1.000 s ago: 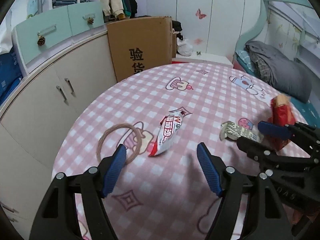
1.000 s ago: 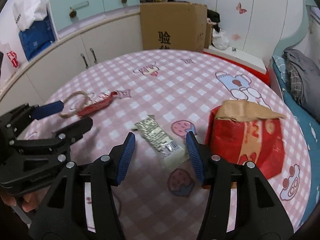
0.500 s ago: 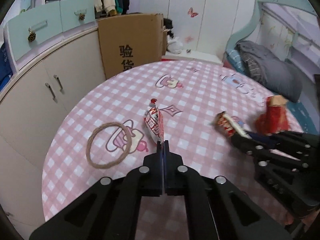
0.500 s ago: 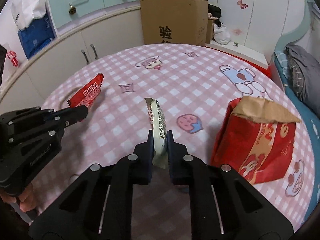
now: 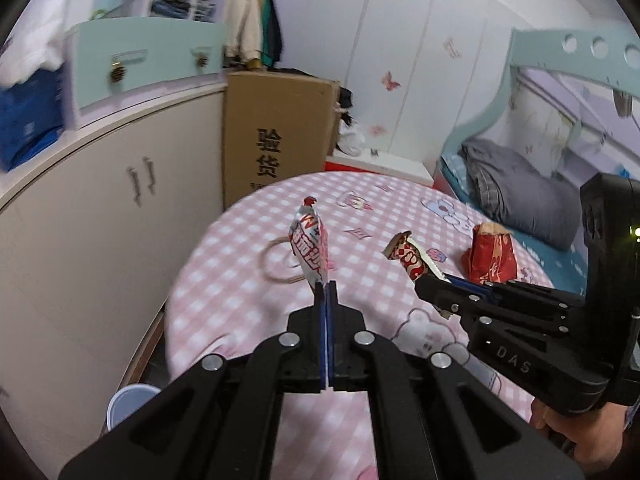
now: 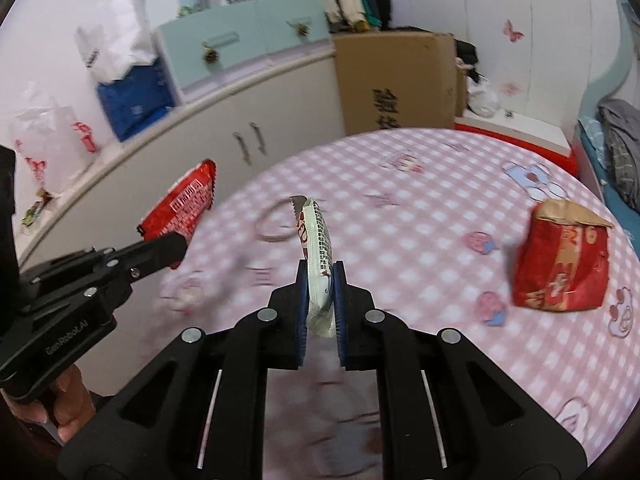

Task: Collect trash
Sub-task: 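Carry both wrappers to the wastebasket and open the right tool over it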

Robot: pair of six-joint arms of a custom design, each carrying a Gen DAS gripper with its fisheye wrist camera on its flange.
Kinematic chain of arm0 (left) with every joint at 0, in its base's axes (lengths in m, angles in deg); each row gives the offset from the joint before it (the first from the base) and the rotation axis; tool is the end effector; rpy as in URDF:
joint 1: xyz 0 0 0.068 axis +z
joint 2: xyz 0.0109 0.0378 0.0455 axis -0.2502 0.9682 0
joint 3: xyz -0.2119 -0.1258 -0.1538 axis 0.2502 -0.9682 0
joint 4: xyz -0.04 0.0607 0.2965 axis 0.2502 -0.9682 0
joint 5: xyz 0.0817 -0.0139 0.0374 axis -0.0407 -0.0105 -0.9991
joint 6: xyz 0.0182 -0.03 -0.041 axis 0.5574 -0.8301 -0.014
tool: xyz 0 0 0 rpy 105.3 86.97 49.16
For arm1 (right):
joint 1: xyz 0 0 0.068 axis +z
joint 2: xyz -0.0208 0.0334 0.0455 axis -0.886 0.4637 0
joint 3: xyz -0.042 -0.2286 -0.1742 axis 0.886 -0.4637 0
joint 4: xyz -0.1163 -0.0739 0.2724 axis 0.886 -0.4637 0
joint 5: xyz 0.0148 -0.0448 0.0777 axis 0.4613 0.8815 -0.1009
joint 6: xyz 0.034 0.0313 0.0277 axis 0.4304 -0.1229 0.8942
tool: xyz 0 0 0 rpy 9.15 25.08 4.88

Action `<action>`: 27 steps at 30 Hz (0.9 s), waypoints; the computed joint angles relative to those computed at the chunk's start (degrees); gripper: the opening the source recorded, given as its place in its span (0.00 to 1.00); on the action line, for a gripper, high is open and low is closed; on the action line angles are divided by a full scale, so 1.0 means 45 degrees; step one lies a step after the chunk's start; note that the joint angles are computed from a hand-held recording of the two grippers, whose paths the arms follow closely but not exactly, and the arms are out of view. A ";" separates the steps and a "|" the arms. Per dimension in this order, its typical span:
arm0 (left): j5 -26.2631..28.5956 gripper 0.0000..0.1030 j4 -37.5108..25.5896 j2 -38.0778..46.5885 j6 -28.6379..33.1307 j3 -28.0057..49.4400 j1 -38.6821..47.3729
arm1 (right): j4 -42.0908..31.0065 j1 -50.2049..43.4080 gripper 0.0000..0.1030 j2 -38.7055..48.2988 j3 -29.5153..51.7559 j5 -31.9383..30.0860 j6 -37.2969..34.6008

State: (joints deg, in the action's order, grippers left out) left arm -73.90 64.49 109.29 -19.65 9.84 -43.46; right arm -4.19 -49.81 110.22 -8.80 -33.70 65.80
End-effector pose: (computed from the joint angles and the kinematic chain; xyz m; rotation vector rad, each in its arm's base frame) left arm 0.2953 -0.1612 0.2957 0.2518 2.2305 -0.3505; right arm 0.3057 0.0730 0.2856 -0.1707 2.2600 0.3394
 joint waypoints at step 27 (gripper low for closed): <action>0.5231 0.00 -0.0296 -0.2926 0.2855 -0.5599 1.1940 | 0.3000 0.8084 0.11 0.7271 0.3513 0.1601 0.3763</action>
State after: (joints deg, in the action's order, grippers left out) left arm -50.37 63.15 96.12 -6.81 -15.36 10.27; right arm 9.31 -13.43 142.94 7.01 -26.49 82.73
